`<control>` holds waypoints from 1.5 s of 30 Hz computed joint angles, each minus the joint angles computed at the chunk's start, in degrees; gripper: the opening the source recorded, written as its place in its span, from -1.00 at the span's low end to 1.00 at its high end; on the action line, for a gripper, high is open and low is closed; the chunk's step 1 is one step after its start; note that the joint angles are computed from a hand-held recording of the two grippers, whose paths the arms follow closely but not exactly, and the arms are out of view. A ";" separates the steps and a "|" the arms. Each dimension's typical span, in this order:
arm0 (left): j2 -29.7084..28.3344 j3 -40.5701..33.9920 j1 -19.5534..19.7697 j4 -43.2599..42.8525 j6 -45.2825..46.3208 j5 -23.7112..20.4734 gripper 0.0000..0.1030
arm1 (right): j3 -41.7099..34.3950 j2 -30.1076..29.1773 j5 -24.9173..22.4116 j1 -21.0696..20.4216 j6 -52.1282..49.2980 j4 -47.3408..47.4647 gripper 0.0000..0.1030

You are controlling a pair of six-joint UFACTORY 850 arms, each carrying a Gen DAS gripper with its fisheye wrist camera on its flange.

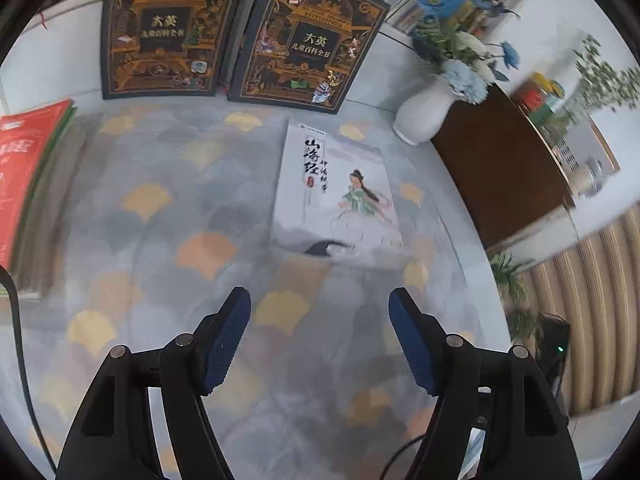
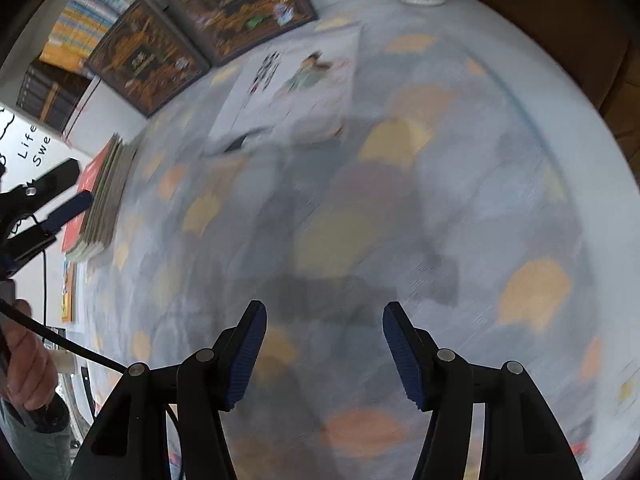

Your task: Organize books

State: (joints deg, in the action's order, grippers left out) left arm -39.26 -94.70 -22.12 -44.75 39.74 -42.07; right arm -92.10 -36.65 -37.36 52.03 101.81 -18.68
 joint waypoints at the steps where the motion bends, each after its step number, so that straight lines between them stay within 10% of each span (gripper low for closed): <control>1: -1.35 -1.74 -0.49 0.58 -2.55 -0.27 0.36 | 1.07 0.97 -0.16 -0.57 -0.30 -0.82 0.14; 27: -29.16 -37.01 -3.70 9.44 -21.59 -7.94 0.25 | -8.11 -8.80 1.57 -13.08 -10.11 -4.10 -0.14; 45: 8.53 24.21 2.05 -4.08 -4.38 1.86 0.25 | -12.67 -10.62 -0.70 -0.26 -25.59 7.56 -0.05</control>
State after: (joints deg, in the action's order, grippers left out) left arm -30.73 -70.49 -20.07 -48.82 35.35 -40.21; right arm -104.77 -47.27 -38.06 51.77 76.23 -11.12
